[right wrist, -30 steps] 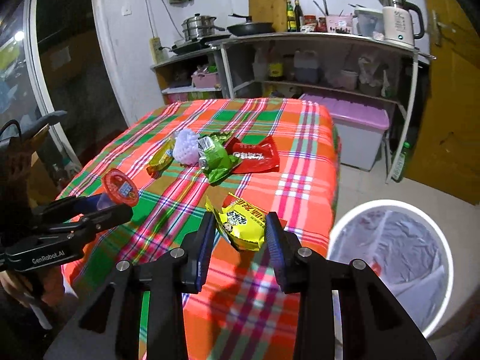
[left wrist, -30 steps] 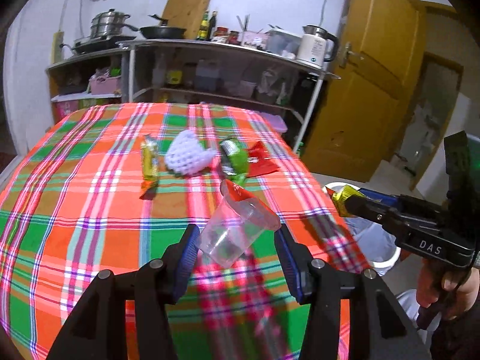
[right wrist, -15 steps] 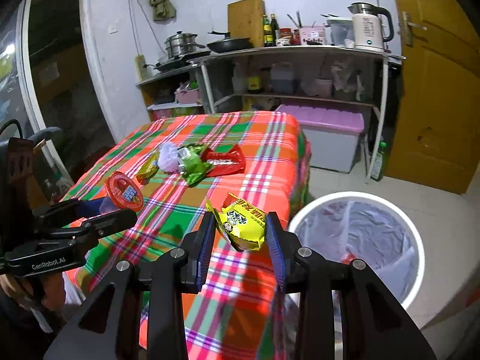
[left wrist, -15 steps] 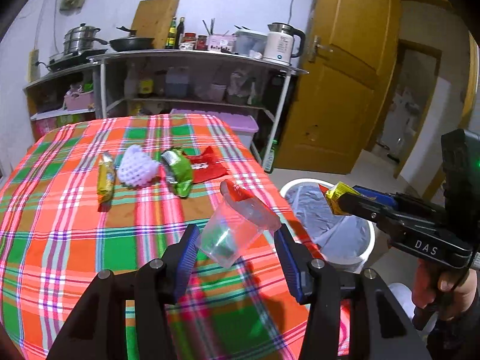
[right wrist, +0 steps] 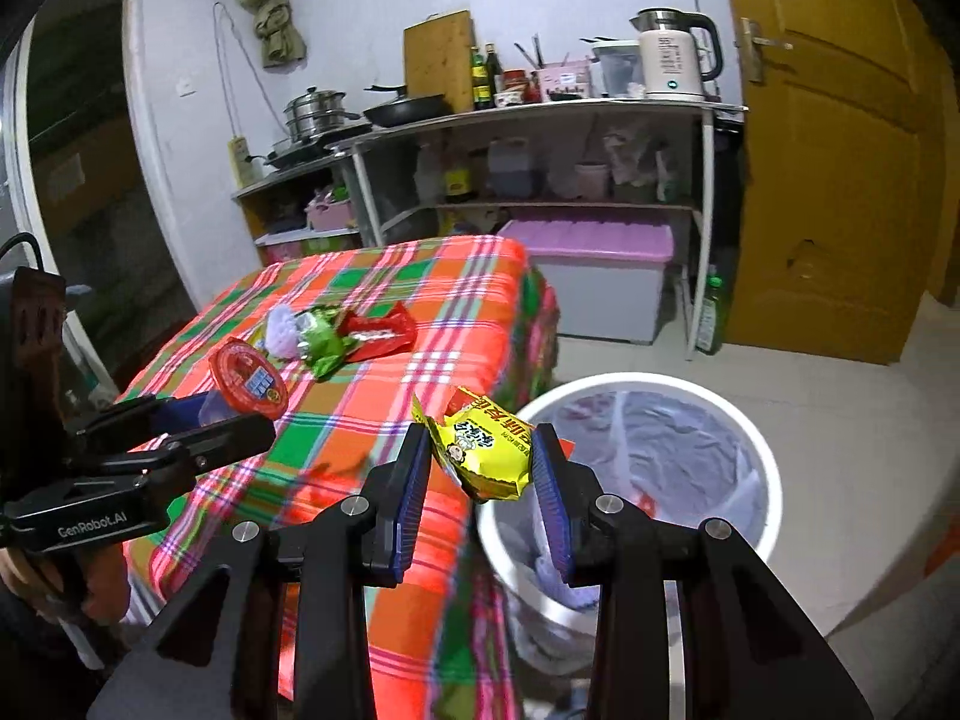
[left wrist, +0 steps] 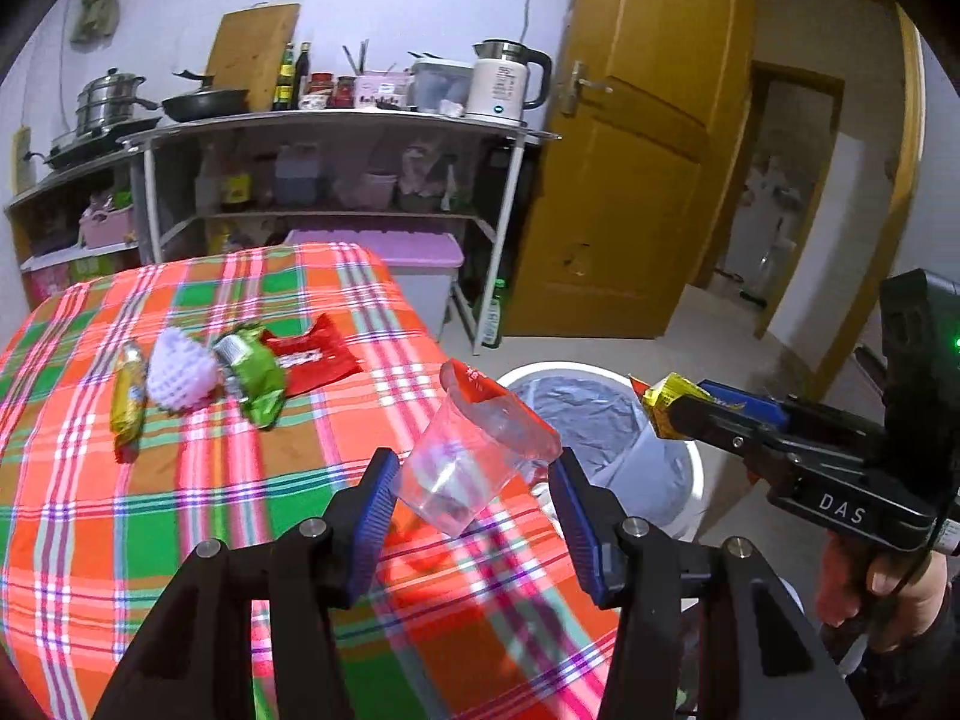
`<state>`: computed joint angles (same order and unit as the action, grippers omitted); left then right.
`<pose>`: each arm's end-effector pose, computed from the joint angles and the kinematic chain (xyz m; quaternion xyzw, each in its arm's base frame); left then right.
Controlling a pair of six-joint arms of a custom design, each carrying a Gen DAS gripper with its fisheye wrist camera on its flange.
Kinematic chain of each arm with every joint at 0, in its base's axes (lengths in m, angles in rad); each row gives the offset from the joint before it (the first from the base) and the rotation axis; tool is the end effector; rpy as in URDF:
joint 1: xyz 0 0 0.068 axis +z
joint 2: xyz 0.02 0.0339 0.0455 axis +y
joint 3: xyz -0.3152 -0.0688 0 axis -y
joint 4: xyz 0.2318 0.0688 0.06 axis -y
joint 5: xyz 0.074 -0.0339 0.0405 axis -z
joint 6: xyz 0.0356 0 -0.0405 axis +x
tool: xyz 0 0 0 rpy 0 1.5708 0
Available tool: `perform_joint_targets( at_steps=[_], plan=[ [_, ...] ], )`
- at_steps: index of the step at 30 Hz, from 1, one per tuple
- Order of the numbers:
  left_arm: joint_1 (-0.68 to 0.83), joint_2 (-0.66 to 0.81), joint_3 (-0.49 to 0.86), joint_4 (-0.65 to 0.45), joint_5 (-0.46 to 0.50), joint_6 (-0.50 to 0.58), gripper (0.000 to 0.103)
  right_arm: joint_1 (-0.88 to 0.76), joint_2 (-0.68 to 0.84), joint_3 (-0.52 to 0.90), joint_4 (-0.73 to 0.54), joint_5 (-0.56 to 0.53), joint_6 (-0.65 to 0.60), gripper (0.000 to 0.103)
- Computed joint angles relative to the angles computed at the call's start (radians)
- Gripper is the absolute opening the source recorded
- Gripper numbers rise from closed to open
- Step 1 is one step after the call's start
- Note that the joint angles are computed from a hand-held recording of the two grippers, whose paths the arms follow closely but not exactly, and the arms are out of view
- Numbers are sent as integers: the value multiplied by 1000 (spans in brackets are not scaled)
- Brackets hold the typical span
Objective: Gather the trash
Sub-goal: 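Carry the clear cup with the left gripper while the right carries the yellow wrapper to the bin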
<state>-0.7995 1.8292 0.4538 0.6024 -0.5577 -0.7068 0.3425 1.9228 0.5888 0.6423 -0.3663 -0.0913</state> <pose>0.2080 -0.1869 0.1297 -0.0657 0.8899 -0.0703 0.4459 0.3009 0.1208 0.1297 -0.2672 0.8523 0.2159 0.3945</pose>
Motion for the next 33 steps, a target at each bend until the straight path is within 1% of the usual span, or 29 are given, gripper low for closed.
perform_joint_targets(
  at_steps=[14,24,33],
  plan=[
    [8,101,134,-18,61,49,52,-94,4,-18,9,-16,-7,36],
    [38,180,217,-23,119,83,52,-151,66,20,-1,-39,-11,36],
    [66,274,322,-51,181,108,52,-195,150,93,-49,-57,-24,36]
  ],
)
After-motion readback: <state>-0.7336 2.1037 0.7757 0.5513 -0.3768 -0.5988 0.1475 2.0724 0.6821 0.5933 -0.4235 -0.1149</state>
